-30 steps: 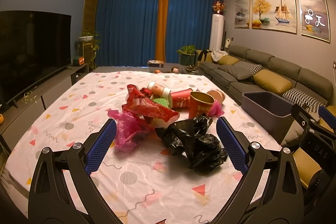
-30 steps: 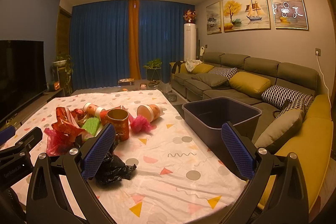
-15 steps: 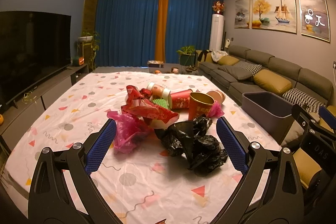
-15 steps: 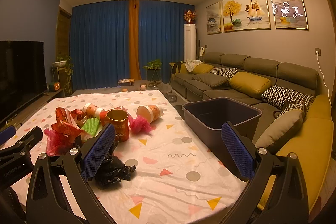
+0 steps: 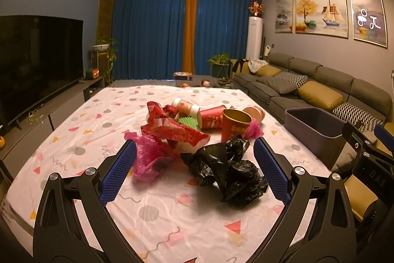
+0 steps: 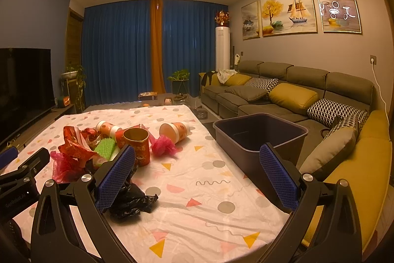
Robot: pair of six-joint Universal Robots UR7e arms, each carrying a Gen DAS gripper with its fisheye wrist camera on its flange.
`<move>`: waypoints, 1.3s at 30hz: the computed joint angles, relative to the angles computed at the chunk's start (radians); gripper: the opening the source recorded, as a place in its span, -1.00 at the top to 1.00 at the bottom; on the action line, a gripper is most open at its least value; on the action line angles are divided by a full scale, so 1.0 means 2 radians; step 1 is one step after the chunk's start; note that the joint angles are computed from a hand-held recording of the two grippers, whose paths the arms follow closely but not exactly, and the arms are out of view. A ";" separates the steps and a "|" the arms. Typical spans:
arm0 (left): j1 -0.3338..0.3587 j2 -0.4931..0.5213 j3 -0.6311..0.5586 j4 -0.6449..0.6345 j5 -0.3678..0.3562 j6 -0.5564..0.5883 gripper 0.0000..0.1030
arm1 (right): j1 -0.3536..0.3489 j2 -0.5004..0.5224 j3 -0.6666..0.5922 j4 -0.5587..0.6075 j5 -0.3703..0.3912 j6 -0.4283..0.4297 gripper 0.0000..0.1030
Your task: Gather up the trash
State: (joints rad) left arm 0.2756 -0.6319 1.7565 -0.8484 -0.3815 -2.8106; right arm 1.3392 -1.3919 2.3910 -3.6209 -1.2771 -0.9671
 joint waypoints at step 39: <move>0.001 -0.020 0.066 0.008 -0.008 -0.092 -0.75 | -0.002 0.062 -0.003 0.065 0.018 -0.070 -0.78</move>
